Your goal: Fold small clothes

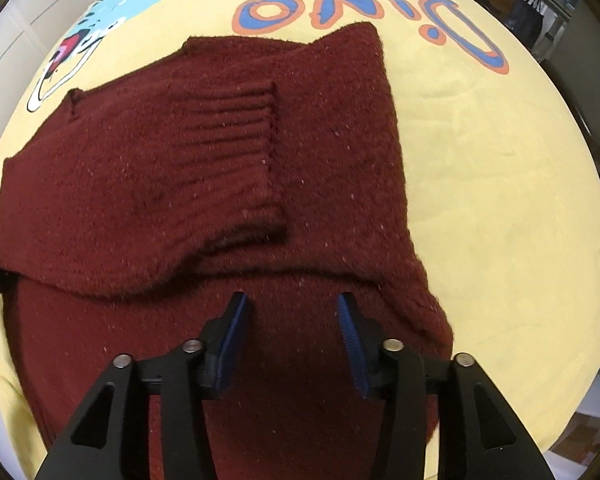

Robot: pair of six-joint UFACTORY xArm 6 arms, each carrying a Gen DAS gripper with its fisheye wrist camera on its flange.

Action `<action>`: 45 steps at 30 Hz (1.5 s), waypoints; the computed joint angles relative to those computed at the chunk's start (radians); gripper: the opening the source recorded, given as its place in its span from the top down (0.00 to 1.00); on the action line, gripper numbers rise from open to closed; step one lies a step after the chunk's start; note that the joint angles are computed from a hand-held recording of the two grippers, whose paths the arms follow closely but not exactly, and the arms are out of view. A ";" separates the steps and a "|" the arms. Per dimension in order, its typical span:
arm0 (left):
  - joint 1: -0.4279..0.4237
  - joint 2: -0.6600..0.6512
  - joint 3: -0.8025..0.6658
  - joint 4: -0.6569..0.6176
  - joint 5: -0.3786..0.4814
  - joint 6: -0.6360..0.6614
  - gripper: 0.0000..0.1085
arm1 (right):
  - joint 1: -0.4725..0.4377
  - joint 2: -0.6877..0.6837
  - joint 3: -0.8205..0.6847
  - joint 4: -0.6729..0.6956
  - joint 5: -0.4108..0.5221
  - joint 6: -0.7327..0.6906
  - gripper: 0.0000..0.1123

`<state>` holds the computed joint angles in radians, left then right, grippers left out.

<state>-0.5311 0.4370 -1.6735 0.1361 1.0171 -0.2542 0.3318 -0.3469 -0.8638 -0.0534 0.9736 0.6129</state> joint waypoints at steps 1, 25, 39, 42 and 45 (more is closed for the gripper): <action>0.000 -0.004 -0.003 0.003 0.009 -0.015 0.73 | 0.002 -0.005 0.002 -0.006 0.005 0.004 0.48; -0.086 0.061 -0.131 0.008 -0.146 -0.079 0.06 | 0.199 0.240 -0.307 -0.284 -0.068 0.091 0.09; -0.014 -0.048 0.127 0.014 -0.300 -0.013 0.06 | 0.177 0.302 -0.223 -0.326 -0.187 0.090 0.09; -0.014 -0.045 0.136 0.015 -0.326 -0.002 0.06 | 0.163 0.278 -0.198 -0.342 -0.184 0.105 0.09; -0.013 -0.039 0.142 0.011 -0.344 -0.017 0.06 | 0.144 0.248 -0.162 -0.365 -0.195 0.127 0.09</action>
